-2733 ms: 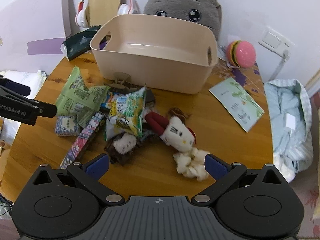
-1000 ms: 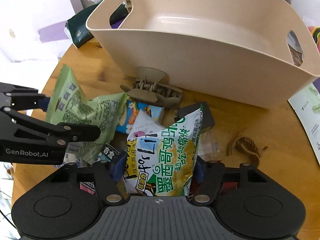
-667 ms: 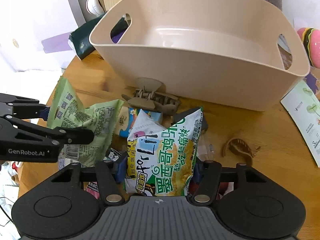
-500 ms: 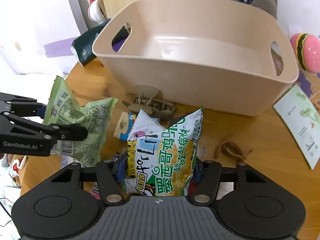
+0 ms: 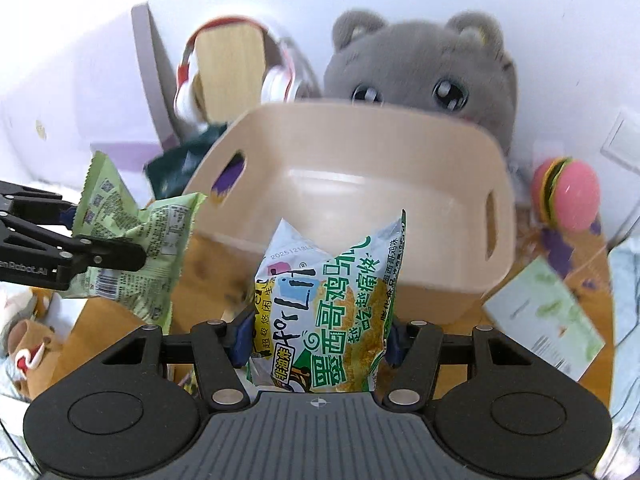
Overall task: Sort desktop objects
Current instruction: 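Lift both snack bags and drop them into the beige basket with both tools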
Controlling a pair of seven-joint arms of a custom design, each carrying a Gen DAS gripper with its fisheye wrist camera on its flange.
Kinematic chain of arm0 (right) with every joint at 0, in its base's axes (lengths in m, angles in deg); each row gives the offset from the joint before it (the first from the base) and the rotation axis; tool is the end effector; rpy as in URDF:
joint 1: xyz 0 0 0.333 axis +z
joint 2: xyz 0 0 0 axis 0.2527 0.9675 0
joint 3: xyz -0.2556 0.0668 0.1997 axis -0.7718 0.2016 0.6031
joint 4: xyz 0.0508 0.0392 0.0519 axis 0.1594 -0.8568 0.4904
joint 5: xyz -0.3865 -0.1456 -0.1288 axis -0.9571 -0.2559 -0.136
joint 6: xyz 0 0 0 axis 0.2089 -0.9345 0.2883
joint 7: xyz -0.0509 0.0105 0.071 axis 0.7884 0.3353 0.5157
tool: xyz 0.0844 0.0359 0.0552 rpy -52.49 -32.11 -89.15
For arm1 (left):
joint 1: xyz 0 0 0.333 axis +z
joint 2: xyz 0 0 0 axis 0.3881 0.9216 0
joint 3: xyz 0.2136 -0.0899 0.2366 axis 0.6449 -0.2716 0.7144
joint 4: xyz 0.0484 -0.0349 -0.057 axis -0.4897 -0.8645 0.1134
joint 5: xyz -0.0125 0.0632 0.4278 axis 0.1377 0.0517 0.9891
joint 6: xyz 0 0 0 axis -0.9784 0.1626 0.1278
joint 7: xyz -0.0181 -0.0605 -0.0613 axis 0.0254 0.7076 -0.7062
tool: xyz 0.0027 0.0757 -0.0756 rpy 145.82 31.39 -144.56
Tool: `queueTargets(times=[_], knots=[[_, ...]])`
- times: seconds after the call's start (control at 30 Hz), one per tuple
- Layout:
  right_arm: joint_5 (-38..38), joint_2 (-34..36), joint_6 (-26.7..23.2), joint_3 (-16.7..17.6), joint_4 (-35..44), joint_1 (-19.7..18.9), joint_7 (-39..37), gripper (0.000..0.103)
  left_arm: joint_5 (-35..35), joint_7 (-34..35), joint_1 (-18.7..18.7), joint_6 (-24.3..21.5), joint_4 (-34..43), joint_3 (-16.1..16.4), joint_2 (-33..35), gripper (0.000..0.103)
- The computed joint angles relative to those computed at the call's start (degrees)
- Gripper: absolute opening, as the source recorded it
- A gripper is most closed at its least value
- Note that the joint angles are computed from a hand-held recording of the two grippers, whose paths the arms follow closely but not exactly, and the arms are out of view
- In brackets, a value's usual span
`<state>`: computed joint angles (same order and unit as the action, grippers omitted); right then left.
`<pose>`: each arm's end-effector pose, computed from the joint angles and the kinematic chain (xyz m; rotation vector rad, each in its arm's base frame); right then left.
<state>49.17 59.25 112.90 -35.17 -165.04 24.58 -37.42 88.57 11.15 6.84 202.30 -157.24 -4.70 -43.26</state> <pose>0.6325 0.1467 0.4503 -2.3621 0.9652 -0.1147 0.5411 -0.3236 0.4818 -1.9719 1.9039 -0.7818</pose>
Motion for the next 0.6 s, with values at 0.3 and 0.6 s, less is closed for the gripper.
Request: queueTargets(times=[0.3,0.6], knots=[[4.5,1.9,1.9,0.3,4.0,-0.8,-2.4,0.057,1.9,-1.5,0.3,0.0,6.7,0.7,3.0,0.053],[3.3,9.0,8.6,1.4,10.2,-0.5,0.3,0.057,10.3,-6.5,-2.4,-7.4,22.0,3.3,15.7,0.053]])
